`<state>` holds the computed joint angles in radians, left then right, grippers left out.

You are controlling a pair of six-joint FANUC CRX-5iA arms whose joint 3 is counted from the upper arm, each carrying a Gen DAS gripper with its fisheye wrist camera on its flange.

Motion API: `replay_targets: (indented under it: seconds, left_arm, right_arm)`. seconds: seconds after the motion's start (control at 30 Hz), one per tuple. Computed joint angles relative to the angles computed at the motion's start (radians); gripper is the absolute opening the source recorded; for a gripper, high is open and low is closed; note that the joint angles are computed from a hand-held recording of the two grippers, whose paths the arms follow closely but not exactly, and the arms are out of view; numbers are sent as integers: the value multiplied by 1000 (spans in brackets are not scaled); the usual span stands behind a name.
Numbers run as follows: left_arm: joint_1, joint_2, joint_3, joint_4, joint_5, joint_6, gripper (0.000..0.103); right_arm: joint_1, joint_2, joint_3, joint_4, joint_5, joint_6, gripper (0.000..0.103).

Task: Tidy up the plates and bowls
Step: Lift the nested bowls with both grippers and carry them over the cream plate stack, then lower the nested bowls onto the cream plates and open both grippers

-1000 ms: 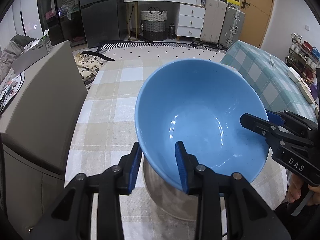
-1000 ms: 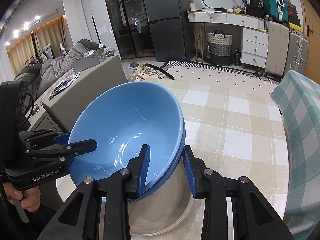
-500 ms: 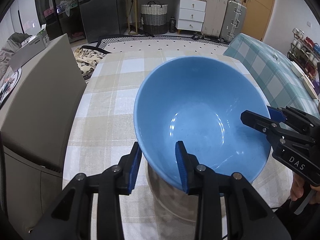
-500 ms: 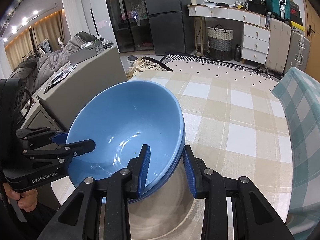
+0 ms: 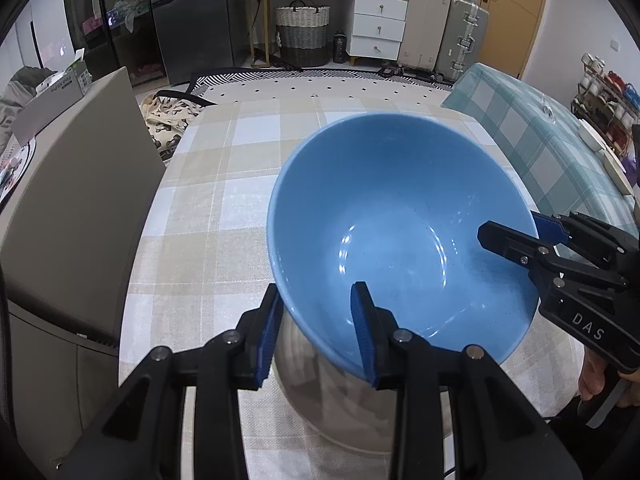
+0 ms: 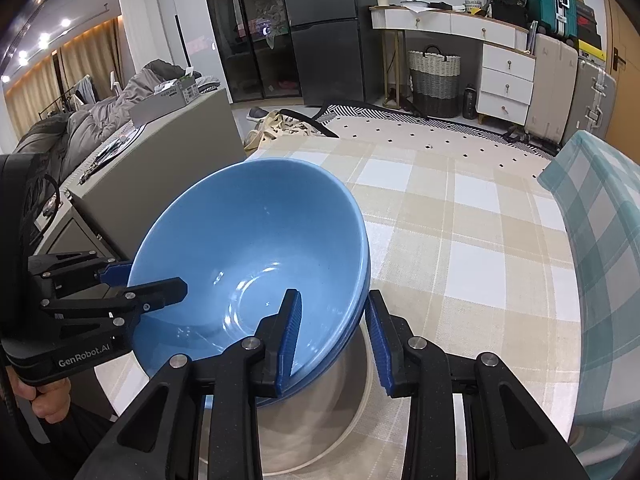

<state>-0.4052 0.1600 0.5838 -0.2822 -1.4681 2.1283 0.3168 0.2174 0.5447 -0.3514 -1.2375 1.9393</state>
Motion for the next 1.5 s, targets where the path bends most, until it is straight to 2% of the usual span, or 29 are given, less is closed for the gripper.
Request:
replay_targets:
  seconds: [0.37, 0.57, 0.7, 0.77, 0.83, 0.9, 1.1, 1.2, 1.27, 1.33, 1.5]
  left_arm:
    - [1, -11, -13, 4, 13, 0, 35]
    - [6, -14, -20, 11, 25, -10, 38]
    - [12, -12, -22, 19, 30, -12, 46]
    - [19, -18, -30, 25, 39, -8, 51]
    - [27, -23, -38, 36, 49, -6, 57]
    - [34, -28, -45, 45, 56, -5, 60]
    - [41, -44, -63, 53, 75, -5, 68]
    - [43, -55, -72, 49, 90, 6, 82]
    - [42, -58, -70, 43, 95, 3, 88]
    - [42, -68, -79, 38, 109, 4, 100]
    - [25, -95, -103, 6, 141, 22, 103]
  right_arm:
    - [-3, 5, -1, -1, -6, 8, 35]
    - [-4, 12, 6, -8, -11, 0, 40]
    - [-3, 4, -2, -16, 4, 10, 51]
    - [-1, 4, -4, -12, 9, 9, 53]
    - [-3, 5, -2, -17, 10, 8, 67]
    - [-4, 2, -6, -17, 21, 4, 74]
    - [-6, 5, 2, -20, 16, 1, 80]
    - [-10, 8, 8, -28, 11, 6, 83]
    - [-8, 4, 3, -21, 20, 9, 88]
    - [-10, 1, 1, -18, 24, 7, 95]
    - [-19, -8, -3, -18, 32, 1, 98]
